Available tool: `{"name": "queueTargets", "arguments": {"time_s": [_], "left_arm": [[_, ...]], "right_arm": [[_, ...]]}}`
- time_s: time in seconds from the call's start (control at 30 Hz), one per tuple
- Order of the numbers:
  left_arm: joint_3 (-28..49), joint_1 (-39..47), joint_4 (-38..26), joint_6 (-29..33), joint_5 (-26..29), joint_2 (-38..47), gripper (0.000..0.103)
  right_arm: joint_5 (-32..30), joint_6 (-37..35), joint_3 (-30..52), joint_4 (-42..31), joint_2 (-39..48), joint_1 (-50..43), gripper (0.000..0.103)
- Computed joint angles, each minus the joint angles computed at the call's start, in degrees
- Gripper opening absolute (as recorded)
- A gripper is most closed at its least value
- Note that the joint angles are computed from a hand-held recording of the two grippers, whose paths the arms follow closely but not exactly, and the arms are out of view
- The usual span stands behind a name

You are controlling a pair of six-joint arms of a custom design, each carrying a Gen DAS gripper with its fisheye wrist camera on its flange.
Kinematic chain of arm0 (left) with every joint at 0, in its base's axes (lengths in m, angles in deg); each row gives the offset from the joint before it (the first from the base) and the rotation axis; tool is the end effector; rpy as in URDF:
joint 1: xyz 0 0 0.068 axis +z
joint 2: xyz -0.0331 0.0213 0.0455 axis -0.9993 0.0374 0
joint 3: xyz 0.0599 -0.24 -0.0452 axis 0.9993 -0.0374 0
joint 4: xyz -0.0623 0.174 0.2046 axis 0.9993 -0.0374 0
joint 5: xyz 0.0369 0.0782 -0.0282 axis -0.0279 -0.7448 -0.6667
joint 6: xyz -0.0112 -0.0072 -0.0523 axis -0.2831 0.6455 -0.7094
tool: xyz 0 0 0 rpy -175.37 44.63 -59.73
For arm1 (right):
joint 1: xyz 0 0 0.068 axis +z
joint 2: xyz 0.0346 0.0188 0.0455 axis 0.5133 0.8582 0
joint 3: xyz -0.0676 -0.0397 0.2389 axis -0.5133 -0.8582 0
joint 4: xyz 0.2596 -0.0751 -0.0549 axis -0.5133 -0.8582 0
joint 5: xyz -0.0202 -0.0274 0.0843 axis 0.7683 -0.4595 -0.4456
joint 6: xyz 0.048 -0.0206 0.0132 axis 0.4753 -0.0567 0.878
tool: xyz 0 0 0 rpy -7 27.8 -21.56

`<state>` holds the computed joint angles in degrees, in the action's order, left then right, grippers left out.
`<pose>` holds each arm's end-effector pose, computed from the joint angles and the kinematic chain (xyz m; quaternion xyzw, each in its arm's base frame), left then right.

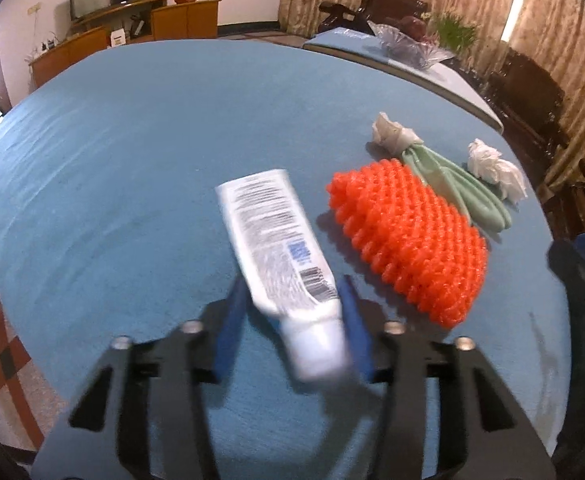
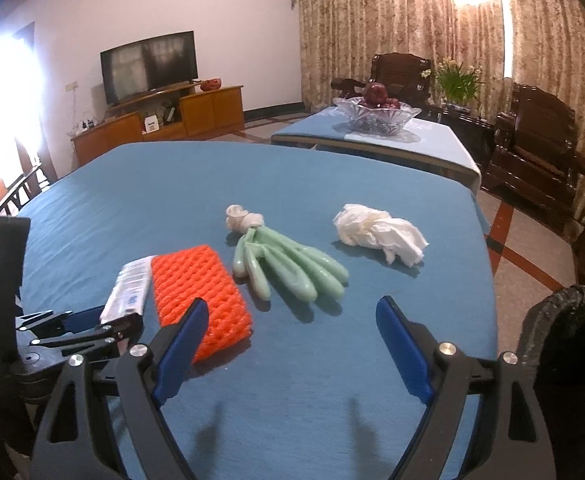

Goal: Collect trash
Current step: 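Grasp the white tube with the left gripper while the right grasps the orange mesh sleeve, then carry the tube and mesh sleeve over the bin and open both grippers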

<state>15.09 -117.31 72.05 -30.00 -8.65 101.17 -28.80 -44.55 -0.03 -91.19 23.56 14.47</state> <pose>0.2576 -0.1273 0.1044 -0.2518 0.9124 0.0119 0.3226 0.3537 -0.0803 0.1137 -0.2638 0.8537 0.1517 0.4226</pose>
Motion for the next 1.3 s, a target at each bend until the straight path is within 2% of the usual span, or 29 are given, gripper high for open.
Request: {"name": "queueTargets", "arguments": {"time_s": [0.27,0.67,0.73,0.8,0.93,1.0,1.3], "left_arm": [[-4.5,0.9,-0.8,1.3,-2.2,-6.9,0.034],[-6.9,2.9,-3.8,3.7,-4.6,-12.3,0.033],[-7.2,3.1,-3.7,4.2,-4.7,-12.6,0.033],[-7.3,3.3,-3.7,4.5,-4.7,-12.7,0.033],[-7.9,3.4,-3.6,4.7,-4.4,-13.2,0.033],[-8.0,3.2,-3.6,4.6,-4.4,-13.3,0.033],[-3.8,-1.4,-5.4,6.0,-7.2,-12.8,0.033]], "right_arm": [[-1.2,-2.1,-2.1,-2.0,-1.5,3.3,0.084],[4.8,-1.3,-2.4,0.6,1.8,10.1,0.082],[5.1,-1.7,-1.2,-1.4,2.7,10.3,0.062],[5.1,-2.1,-0.2,-3.1,3.3,10.2,0.054],[3.5,-4.2,0.1,-6.1,2.3,9.6,0.023],[2.6,-4.8,0.8,-8.0,2.0,9.2,0.016],[-1.7,-5.1,0.0,-12.3,-4.1,4.6,0.015]]}}
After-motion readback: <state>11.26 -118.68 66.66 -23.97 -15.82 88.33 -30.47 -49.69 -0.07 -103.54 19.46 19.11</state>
